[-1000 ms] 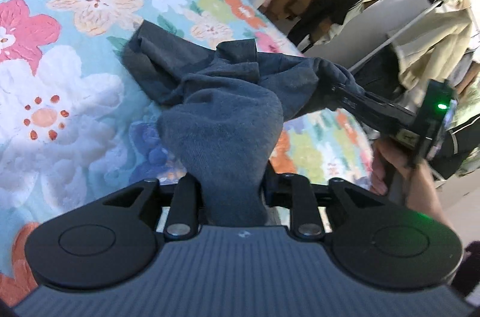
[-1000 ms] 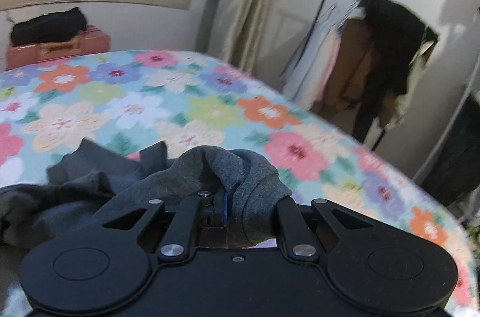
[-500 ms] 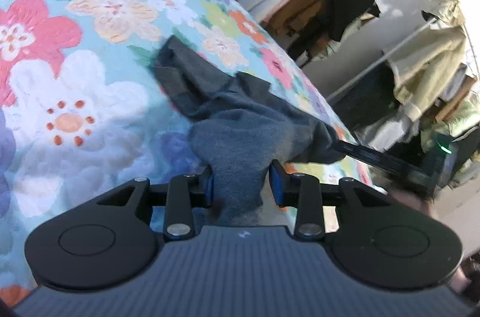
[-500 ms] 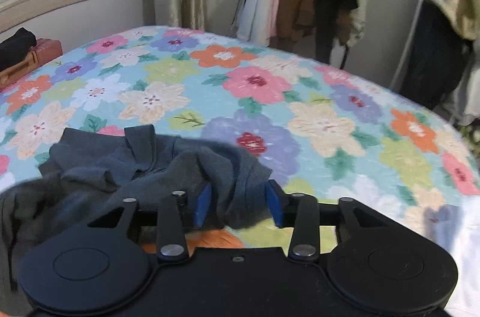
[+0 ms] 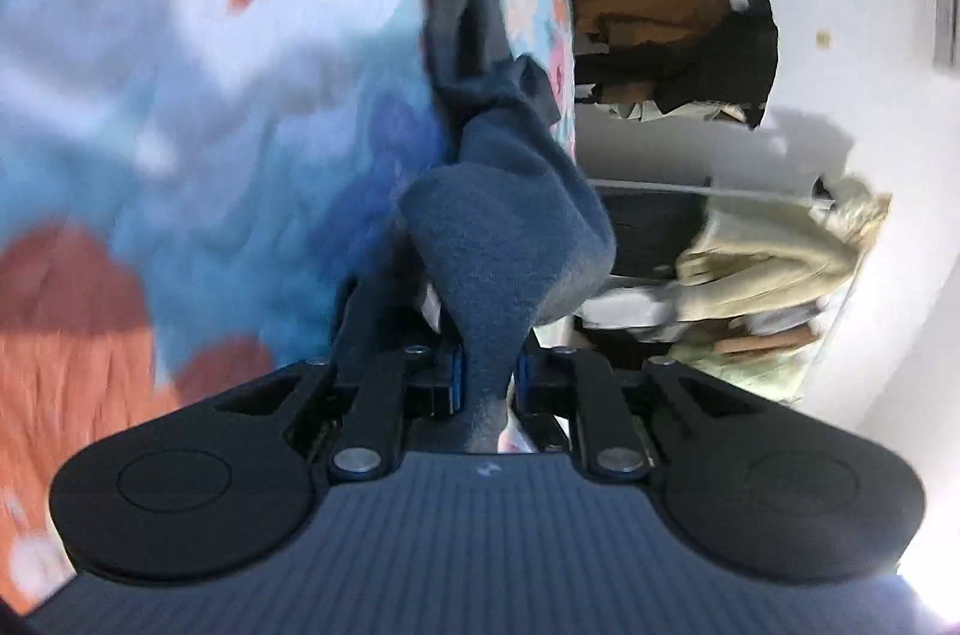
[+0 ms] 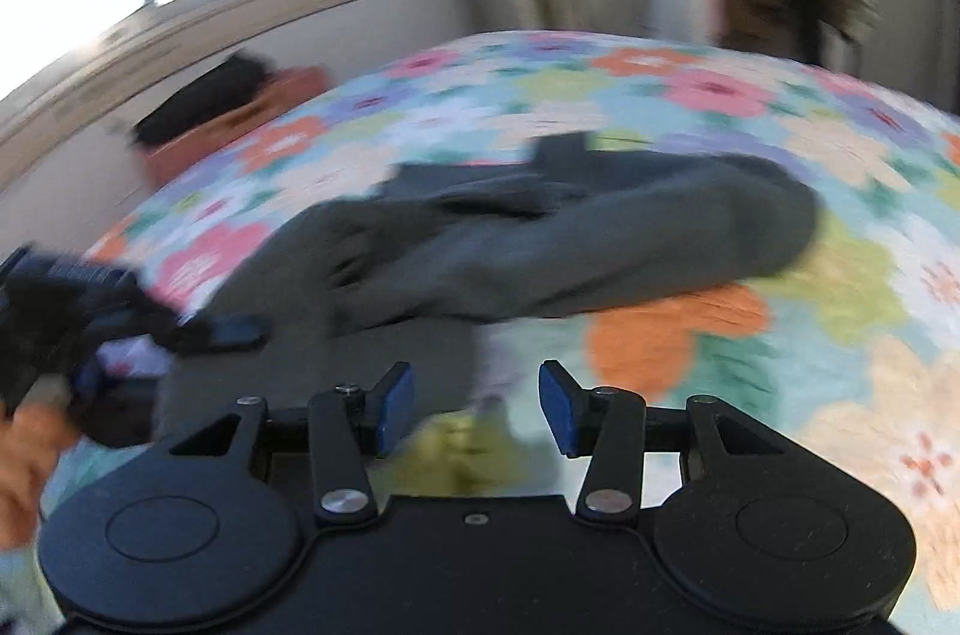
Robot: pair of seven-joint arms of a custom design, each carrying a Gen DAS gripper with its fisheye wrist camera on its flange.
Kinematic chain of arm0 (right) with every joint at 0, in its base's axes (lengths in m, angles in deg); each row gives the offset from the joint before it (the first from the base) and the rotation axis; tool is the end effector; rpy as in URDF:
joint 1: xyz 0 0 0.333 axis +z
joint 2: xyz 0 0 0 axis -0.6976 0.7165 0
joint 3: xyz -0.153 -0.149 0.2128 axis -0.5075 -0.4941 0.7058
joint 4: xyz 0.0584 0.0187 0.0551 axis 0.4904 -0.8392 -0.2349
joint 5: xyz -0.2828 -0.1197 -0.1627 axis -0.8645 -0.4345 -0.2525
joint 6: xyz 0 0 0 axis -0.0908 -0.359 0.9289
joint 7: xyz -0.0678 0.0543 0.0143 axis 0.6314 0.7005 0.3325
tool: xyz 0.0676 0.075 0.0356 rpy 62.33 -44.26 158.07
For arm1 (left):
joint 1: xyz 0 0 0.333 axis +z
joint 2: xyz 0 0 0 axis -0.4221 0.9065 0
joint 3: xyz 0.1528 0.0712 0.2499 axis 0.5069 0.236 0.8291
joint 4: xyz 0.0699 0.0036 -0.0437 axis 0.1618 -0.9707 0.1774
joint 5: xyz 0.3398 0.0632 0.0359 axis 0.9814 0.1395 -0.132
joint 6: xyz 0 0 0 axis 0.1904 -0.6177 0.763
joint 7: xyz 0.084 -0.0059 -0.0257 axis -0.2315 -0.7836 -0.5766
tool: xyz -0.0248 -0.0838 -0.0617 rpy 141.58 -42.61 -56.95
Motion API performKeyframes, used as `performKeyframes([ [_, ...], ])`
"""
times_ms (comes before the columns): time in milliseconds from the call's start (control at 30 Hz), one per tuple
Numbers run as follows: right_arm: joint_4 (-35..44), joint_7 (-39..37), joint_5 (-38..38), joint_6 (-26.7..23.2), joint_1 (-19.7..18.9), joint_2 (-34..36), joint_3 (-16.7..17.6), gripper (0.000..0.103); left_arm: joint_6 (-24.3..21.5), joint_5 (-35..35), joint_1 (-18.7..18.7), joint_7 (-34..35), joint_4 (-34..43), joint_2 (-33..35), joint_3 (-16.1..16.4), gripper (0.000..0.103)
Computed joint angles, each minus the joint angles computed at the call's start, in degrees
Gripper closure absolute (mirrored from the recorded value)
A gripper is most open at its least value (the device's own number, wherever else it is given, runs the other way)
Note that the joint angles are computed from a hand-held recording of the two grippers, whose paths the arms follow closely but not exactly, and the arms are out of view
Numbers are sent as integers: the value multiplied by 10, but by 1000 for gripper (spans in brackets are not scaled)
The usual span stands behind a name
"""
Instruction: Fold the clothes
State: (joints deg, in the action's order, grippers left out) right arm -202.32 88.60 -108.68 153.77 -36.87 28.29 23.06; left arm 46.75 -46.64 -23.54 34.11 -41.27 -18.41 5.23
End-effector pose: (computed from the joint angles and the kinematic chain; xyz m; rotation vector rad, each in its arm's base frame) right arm 0.4397 0.1165 0.5212 -1.5740 1.7199 -0.6383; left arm 0.5803 -0.1565 0.4277 1.6617 -1.1341 1.1556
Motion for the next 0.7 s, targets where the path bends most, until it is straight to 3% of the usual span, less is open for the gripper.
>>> performKeyframes([
  [33,7,-13,-5,-2,6,6,1,52,2,29,-12,-23,1,-5,12,89],
  [167,39,-75,15,-24,44,31,-16,52,88,285,-54,-71,19,-37,18,86],
  [233,45,-104,45,-24,64,38,-29,52,112,342,-64,-72,18,-53,17,86],
  [300,42,-103,53,-23,62,38,-22,52,130,375,-69,-67,12,-69,16,86],
  [467,49,-176,123,-37,104,52,-43,52,160,405,-69,-55,3,-81,21,86],
  [700,79,-369,350,-33,186,95,-91,52,125,369,-48,-26,2,-81,25,85],
])
